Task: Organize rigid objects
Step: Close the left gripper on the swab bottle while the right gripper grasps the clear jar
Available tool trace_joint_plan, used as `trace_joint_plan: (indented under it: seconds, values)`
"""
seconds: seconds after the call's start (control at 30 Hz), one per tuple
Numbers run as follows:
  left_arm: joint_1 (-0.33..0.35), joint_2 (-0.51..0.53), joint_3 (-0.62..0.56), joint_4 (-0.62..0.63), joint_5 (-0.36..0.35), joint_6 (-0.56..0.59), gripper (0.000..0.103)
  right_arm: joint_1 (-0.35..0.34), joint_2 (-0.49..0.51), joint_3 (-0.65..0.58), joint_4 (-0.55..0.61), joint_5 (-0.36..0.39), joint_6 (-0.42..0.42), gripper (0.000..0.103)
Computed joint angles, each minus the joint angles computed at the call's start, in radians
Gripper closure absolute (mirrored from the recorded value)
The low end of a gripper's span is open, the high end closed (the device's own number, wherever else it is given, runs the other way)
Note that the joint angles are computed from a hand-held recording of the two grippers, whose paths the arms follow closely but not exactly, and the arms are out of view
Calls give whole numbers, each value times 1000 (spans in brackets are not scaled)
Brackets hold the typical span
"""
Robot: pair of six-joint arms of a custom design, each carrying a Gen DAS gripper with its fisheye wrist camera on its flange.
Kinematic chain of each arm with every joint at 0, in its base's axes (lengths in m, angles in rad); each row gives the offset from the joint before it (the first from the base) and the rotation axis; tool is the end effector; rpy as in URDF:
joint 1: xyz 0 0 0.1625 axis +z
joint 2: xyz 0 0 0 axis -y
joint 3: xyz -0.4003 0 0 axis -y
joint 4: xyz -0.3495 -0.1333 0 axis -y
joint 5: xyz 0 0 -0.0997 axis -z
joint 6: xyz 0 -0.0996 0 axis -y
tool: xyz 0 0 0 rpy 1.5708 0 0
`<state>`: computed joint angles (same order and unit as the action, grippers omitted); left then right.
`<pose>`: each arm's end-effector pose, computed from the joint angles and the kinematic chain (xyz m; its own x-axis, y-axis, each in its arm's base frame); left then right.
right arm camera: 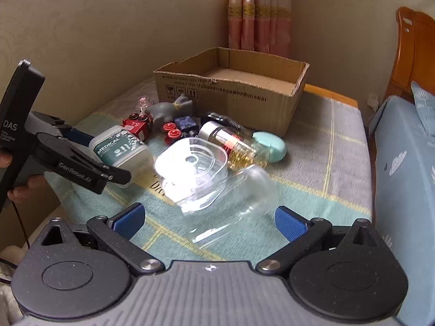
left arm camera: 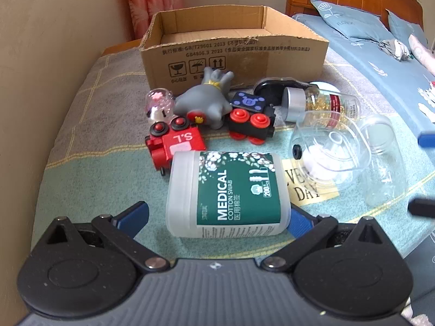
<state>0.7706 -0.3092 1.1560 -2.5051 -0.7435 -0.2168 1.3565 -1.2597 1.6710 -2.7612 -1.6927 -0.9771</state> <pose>-0.3713 -0.6484 -0.0360 -0.6593 0.2813 -0.6973 0.5867 0.7725 -0.2431 -0.0056 -0.5957 0.4036 -0.6578 -0.4115 0.6308 -0.7042 0.6331 -0.3214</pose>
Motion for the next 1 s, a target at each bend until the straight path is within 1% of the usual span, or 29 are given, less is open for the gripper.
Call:
trace_joint_plan:
  seconds: [0.1, 0.17, 0.23, 0.33, 0.4, 0.47, 0.53, 0.63, 0.7, 0.73, 0.77, 0.93, 1.0]
  values:
    - [1, 1, 4, 2, 5, -16, 1, -6, 40, -93, 74, 37, -54, 0]
    - [0, 7, -3, 12, 14, -23, 1, -7, 72, -163, 147, 50, -69, 0]
    - [0, 10, -6, 12, 17, -25, 1, -6, 103, -225, 222, 47, -73, 0]
    - [3, 10, -7, 9, 12, -29, 1, -3, 145, -320, 390, 22, -31, 0]
    - [3, 8, -3, 9, 10, -27, 1, 3, 143, -315, 418, -18, -17, 0]
    - [4, 7, 2, 7, 9, -22, 1, 12, 122, -278, 425, -57, -17, 0]
    - [5, 5, 5, 6, 5, -15, 1, 25, 99, -223, 396, -101, -10, 0]
    - [9, 7, 5, 3, 0, -9, 1, 51, 91, -144, 289, -184, 4, 0]
    - [12, 8, 7, -9, -6, -9, 1, 58, 97, -111, 234, -217, 25, 0]
    - [13, 8, 8, -16, -9, -6, 1, 61, 99, -85, 174, -220, 11, 0]
    - [14, 8, 10, -22, -10, -3, 1, 63, 102, -70, 139, -224, 1, 0]
    - [16, 7, 15, -35, -17, 10, 0, 59, 100, -15, 8, -212, 47, 0]
    - [17, 8, 8, -25, -18, 8, 0, 62, 97, -2, -16, -221, 62, 0]
